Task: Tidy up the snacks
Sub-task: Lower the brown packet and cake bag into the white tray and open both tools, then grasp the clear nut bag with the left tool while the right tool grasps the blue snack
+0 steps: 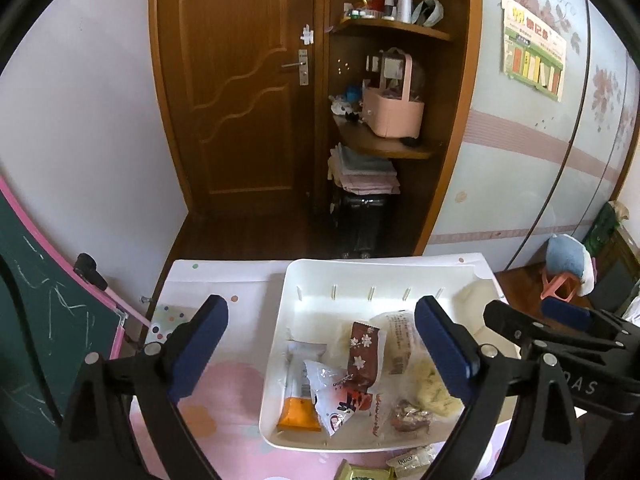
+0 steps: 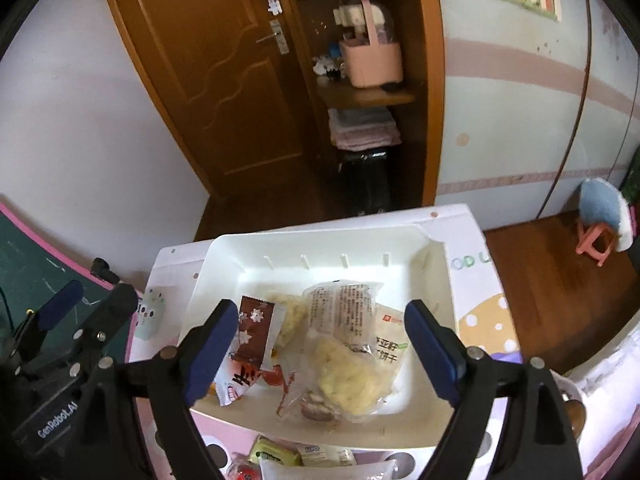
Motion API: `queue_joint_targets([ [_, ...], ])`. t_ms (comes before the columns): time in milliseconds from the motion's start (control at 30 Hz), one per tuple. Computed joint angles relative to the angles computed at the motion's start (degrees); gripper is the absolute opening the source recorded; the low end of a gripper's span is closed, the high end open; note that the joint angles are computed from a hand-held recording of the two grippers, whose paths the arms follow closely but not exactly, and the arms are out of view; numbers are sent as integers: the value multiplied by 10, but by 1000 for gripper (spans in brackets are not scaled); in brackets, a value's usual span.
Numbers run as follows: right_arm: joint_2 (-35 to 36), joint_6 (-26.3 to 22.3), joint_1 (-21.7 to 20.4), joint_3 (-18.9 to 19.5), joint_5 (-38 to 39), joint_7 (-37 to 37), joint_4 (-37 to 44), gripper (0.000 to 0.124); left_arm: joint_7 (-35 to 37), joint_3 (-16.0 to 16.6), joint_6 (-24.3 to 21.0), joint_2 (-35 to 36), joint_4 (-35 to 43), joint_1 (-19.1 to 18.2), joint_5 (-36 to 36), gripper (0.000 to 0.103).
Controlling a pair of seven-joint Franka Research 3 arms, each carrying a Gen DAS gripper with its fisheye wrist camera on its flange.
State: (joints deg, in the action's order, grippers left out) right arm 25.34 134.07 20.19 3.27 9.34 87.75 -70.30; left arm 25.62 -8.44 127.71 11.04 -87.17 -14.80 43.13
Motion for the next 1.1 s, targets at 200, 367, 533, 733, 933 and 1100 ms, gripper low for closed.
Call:
queue_joint_targets([
  [200,-54,34,-3,3,6,-8,-60,87,-8,-12,14,-45,-37,0,-7,94],
  [367,-120,56,-4,1,-10,-15,-133,88,-7,-28,3,-78,-57,-3,-3,94],
  [533,-187,73,-9,4,-24,-30,-204,88,-2,-48,-2,-117,-84,-8,-3,94],
  [733,-293,101,-25,7,-32,-68,-326,88,8,-73,13,-167,-129,-17,-20,94],
  [933,-402,124,-47,2,5,-123,-455,88,-6,-102,47,-197,-172,-28,-20,98],
  [1100,-461,139,-70,-2,8,-142,-538,88,-16,-123,69,-184,-185,-49,-12,98],
])
